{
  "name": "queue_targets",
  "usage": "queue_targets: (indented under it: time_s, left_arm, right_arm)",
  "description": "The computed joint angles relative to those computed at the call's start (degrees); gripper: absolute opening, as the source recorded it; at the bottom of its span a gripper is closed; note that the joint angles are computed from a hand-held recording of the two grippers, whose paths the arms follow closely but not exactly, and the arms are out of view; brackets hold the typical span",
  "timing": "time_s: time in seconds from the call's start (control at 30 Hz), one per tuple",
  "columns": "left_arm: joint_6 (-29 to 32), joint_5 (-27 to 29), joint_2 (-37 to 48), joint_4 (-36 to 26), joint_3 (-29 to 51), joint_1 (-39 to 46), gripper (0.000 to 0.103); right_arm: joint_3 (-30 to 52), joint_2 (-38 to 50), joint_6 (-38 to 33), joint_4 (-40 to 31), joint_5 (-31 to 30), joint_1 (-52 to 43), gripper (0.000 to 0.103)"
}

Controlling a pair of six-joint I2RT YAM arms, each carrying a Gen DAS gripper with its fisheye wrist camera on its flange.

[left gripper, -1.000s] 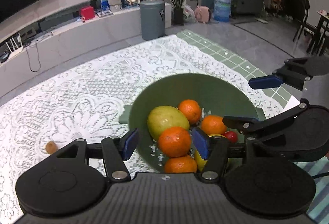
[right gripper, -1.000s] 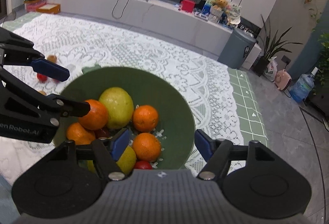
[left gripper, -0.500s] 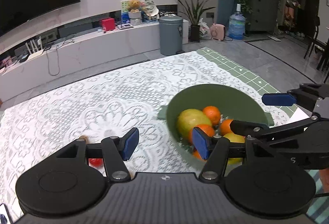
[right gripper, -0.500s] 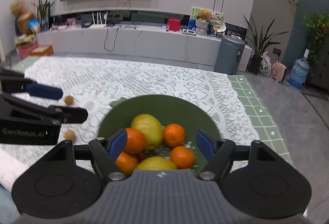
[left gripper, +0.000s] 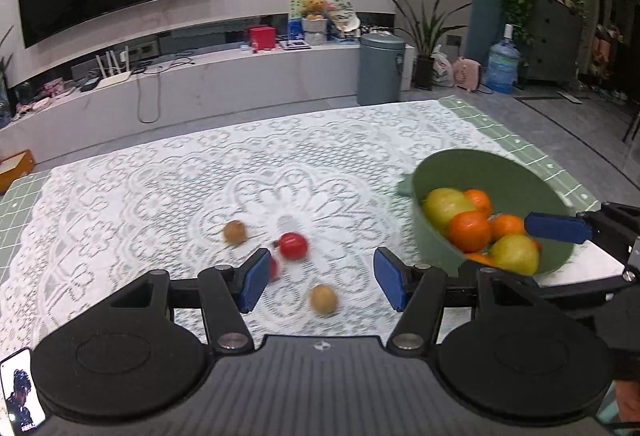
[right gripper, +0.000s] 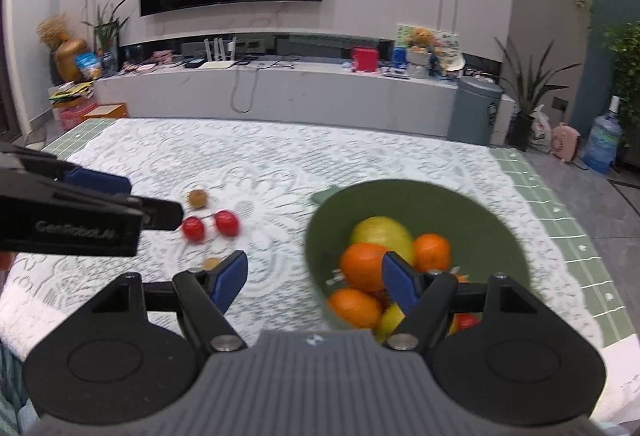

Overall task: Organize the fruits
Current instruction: 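Lift both grippers away toward the remaining kiwis and red plums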

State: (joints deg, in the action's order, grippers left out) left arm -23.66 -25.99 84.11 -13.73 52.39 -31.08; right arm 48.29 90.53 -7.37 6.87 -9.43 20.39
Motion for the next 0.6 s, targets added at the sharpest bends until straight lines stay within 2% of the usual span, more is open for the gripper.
queue_targets:
  time_s: [0.13,0.4,0.6]
  left_arm:
    - [0.48,-0.72,-2.17,3.9,-4.91,1.0,0.069]
    - [-4.53,5.03,-3.1,5.53,-9.59,5.65,0.069]
    - [-4.81,4.35,-2.22,6.63,-11.58,7.11,0.068]
  right_arm:
    - [-0.72,1.6,0.06,1.54,0.5,2.09,0.071]
    - [-1.51,4.17,-1.65,4.64,-0.33,5.25,0.071]
    - [1.7,8.42,-2.68,2.83,-0.33,7.3,0.071]
